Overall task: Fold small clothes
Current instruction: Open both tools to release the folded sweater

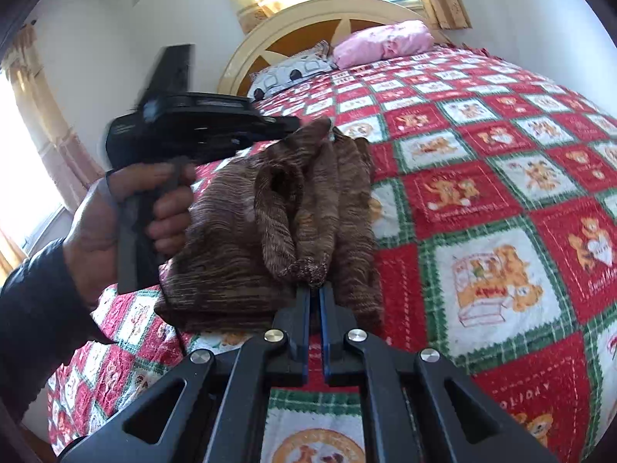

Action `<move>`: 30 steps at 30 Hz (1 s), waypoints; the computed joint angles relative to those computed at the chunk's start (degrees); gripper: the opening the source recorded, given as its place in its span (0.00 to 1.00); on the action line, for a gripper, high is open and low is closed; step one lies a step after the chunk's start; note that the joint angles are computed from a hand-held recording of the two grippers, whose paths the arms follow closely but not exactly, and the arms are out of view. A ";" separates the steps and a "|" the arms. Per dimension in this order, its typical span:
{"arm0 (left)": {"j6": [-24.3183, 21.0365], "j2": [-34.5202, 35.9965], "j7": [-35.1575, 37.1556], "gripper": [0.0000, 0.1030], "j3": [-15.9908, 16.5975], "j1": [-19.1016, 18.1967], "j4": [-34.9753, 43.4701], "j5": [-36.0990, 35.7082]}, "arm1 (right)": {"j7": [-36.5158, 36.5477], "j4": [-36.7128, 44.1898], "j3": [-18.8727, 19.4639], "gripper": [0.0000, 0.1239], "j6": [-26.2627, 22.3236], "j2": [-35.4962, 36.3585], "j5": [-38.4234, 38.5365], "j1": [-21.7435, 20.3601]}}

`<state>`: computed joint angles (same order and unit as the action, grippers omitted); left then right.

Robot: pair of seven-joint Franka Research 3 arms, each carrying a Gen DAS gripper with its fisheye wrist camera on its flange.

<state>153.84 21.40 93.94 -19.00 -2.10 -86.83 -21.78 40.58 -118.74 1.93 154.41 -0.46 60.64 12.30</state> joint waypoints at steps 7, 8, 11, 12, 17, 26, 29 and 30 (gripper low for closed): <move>13.79 -16.74 -5.51 0.61 6.06 -3.41 -23.98 12.96 | -1.18 -0.64 -0.70 0.05 0.33 -0.44 6.28 -0.97; 15.84 -19.33 -8.72 0.62 7.19 -3.99 -28.15 17.22 | -3.09 -1.02 -0.58 0.15 0.89 -1.01 7.96 -0.83; 17.48 -23.10 -19.33 0.64 9.08 -4.16 -34.95 29.66 | -9.86 -1.05 -0.71 0.63 0.85 -2.19 13.64 -0.28; 17.39 -23.46 -20.79 0.64 9.26 -4.08 -35.97 30.89 | -12.41 -0.66 -0.80 0.62 0.36 -2.39 15.57 -0.09; 14.83 -23.05 -12.65 0.65 10.29 -5.79 -37.84 16.38 | -1.33 6.21 0.19 0.30 -1.65 1.76 0.85 0.52; 14.63 -22.87 -4.29 0.82 9.89 -6.95 -38.71 8.15 | 17.65 7.02 0.81 0.03 -5.98 5.21 -17.65 -1.25; 14.20 -22.88 -1.73 0.85 10.07 -6.96 -38.71 3.73 | 14.11 6.59 1.11 0.05 -5.44 3.35 -13.48 -1.55; 14.33 -23.00 0.89 0.85 10.15 -7.18 -38.81 0.43 | 14.00 6.95 1.10 0.11 -4.62 3.16 -12.93 -1.41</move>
